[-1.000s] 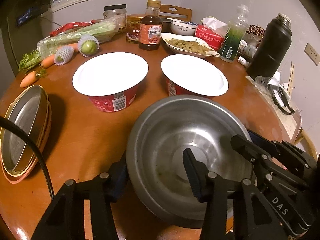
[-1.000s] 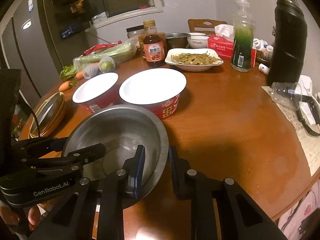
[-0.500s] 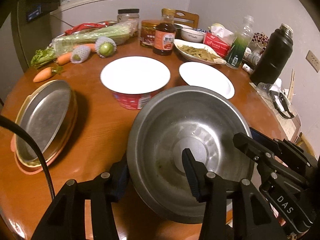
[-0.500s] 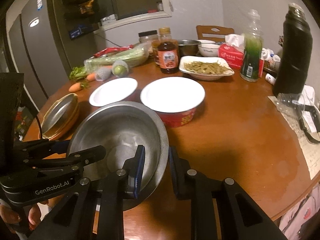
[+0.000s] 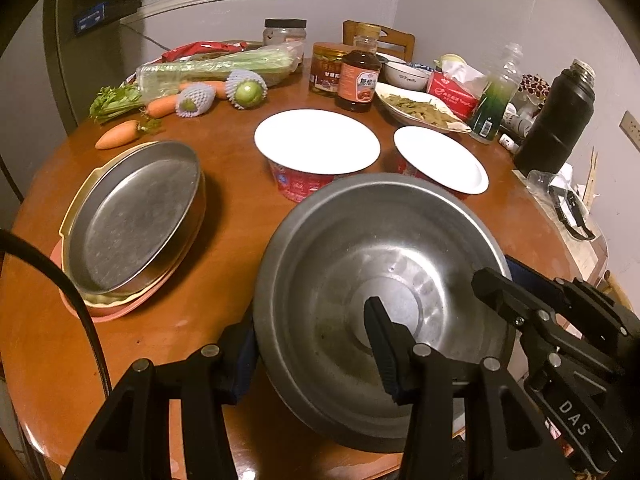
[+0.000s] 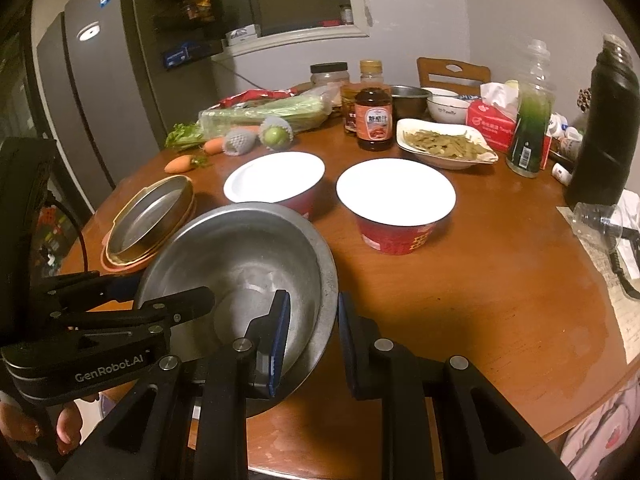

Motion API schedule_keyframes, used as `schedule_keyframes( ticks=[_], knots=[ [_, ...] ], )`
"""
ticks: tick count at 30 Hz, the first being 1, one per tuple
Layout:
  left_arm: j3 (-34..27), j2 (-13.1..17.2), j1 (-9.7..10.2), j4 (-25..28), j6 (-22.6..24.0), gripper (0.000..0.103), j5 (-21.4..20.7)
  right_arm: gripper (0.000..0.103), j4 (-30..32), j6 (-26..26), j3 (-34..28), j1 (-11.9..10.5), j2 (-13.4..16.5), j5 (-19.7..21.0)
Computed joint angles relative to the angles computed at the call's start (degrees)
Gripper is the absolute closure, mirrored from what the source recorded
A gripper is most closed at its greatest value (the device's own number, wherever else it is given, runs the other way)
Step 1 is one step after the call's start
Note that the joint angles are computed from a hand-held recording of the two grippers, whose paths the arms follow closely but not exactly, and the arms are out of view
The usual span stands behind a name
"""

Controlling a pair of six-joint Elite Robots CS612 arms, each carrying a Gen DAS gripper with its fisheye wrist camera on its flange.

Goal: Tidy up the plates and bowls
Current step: 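Lift the steel bowl with the left tool, then carry the steel bowl toward the first white-lidded red bowl with the left tool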

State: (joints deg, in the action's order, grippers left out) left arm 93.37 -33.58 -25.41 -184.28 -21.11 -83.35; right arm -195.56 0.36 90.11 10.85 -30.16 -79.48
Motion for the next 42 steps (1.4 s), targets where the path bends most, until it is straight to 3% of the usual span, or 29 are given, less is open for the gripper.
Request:
schedule_keyframes(
  ticks=[36,42],
  knots=[
    [-1.8,1.7,0.15,0.5,1.9,0.053,1.0,0.077,2.7,1.0,-2.6,0.2,2.1,0.1],
    [-2.2,1.9,0.23,0.5,1.7,0.053,1.0,0.076,3.1,2.1,-2.8,-0.2,2.2,1.6]
  ],
)
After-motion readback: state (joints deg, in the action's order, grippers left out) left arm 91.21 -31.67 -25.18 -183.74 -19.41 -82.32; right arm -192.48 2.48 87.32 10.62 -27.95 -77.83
